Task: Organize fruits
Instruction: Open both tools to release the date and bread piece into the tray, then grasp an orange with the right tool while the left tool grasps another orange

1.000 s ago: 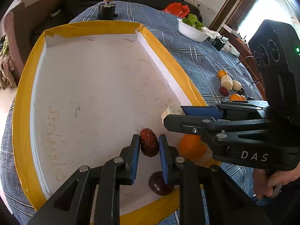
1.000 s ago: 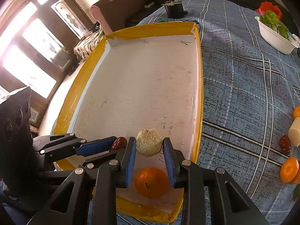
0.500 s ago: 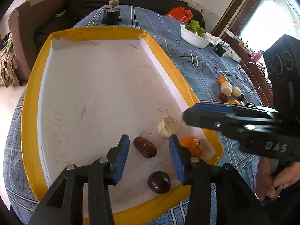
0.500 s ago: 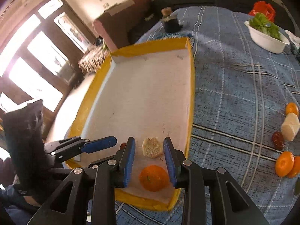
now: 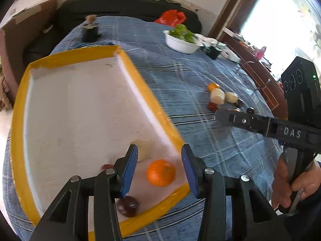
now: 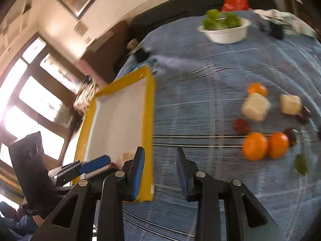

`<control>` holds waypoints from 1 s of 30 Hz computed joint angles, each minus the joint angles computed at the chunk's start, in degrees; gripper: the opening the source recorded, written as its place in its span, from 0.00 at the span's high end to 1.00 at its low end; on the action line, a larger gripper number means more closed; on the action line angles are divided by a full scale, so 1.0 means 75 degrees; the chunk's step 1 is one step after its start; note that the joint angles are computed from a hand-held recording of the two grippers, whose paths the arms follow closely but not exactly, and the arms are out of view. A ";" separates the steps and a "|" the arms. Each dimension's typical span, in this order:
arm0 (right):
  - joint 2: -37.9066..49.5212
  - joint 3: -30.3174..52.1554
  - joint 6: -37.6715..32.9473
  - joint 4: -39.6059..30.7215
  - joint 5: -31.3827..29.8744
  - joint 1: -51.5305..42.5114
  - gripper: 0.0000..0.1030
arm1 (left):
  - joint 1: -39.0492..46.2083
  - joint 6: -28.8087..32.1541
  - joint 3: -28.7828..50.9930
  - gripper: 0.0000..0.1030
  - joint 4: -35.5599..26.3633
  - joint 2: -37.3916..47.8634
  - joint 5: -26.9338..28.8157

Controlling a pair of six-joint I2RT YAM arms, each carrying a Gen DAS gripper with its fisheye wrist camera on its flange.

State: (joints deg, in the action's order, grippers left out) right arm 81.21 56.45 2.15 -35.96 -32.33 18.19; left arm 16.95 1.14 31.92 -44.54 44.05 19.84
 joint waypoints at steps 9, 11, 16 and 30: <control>-0.0372 -0.0136 -0.0571 -0.0455 -0.0241 -0.2378 0.61 | -0.2650 -0.1467 0.0148 0.57 0.0847 0.0572 -0.0945; -0.0207 -0.0075 -0.0734 -0.0629 -0.0522 -0.3017 0.60 | -0.3054 -0.1687 0.0171 0.57 0.1062 0.0806 -0.1078; 0.0406 0.0491 -0.1421 -0.1347 -0.0488 -0.4157 0.61 | -0.3945 -0.2165 0.0298 0.57 0.1654 0.1556 -0.1311; 0.1736 0.1683 -0.2875 -0.1386 0.0935 -0.5308 0.60 | -0.5486 -0.3390 0.0930 0.57 0.2866 0.3367 -0.1977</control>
State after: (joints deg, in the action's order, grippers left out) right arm 94.23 69.07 -19.42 -46.35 -25.32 -21.62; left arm -24.19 -24.29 38.89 -23.04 69.30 5.01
